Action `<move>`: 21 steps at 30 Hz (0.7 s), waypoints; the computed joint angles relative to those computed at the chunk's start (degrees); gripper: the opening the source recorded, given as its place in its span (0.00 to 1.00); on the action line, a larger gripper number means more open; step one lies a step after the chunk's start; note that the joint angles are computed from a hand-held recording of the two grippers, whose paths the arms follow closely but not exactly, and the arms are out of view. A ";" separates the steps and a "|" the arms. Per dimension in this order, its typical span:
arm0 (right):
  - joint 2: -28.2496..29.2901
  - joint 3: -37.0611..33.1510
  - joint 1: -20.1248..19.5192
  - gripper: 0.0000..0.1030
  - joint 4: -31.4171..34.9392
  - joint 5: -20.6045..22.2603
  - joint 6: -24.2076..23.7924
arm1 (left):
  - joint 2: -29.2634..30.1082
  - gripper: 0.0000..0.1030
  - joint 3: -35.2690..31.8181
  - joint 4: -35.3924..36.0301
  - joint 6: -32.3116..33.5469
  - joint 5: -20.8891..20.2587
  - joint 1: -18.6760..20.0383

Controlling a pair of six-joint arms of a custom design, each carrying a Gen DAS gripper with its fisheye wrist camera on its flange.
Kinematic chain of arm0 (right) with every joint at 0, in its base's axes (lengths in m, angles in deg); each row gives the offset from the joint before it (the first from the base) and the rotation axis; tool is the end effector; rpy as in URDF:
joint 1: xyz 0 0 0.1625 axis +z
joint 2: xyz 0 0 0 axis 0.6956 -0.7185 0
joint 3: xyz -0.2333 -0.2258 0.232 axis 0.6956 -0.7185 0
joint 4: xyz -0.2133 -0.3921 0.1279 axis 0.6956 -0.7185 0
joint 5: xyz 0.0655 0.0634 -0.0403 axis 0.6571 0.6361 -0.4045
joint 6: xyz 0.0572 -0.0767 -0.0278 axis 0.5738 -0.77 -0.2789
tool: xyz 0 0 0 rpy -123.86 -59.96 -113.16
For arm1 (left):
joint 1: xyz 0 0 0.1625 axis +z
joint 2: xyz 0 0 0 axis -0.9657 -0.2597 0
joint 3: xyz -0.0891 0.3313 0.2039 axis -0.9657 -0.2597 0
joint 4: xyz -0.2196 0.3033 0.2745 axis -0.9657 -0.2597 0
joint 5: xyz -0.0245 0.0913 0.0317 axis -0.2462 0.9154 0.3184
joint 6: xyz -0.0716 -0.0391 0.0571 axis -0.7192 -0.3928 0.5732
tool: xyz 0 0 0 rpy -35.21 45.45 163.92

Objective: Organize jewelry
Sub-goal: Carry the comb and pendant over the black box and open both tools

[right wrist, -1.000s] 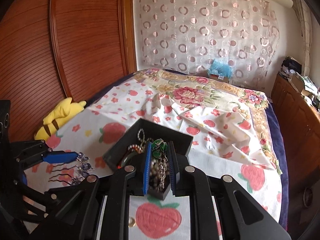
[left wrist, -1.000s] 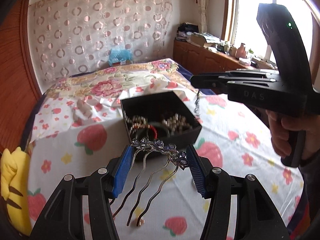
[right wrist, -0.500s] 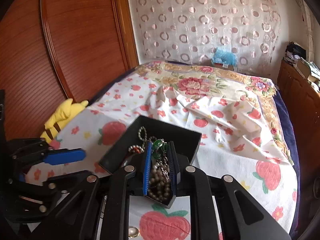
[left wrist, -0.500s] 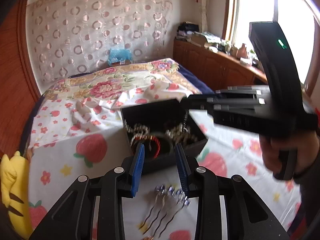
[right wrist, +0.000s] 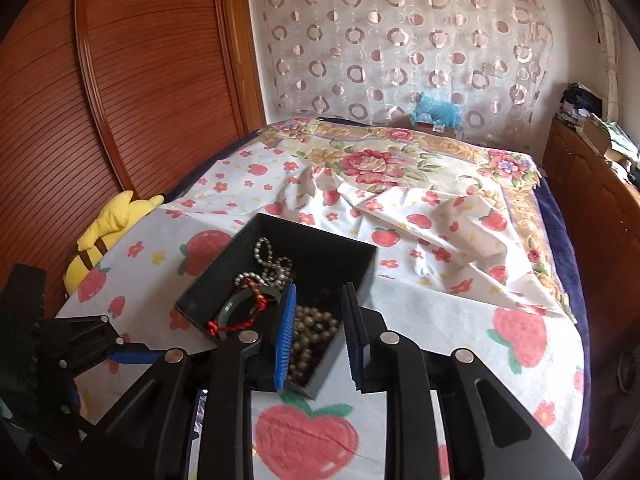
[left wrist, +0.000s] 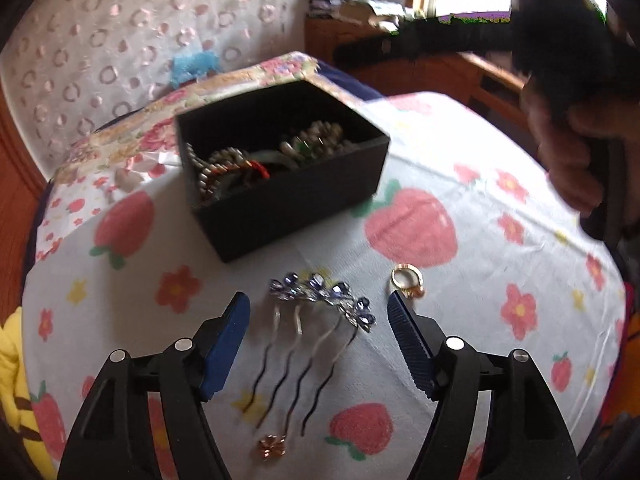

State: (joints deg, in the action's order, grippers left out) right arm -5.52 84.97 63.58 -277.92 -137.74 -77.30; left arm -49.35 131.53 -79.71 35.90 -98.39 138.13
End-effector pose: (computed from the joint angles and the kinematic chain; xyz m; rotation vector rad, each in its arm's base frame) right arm 0.2726 -0.5811 0.0326 0.6847 -2.3450 0.8863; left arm -0.0676 -0.5355 0.1901 1.1427 2.3511 -0.3555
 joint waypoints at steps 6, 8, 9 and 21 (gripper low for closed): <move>-2.01 3.44 -0.57 0.25 -2.46 0.21 -1.05 | 1.72 0.62 0.37 -0.94 -0.41 2.67 -0.40; -2.46 4.57 -0.82 0.25 -3.23 0.43 -1.36 | 1.39 0.52 0.37 -0.58 -0.77 2.15 -0.41; -2.67 5.09 -0.95 0.25 -3.51 0.56 -1.49 | 1.21 0.52 0.63 -1.04 -0.62 2.63 -0.64; -3.45 7.73 -1.46 0.25 -5.37 1.56 -1.54 | -2.53 0.52 2.04 -8.36 -0.79 -0.10 -4.44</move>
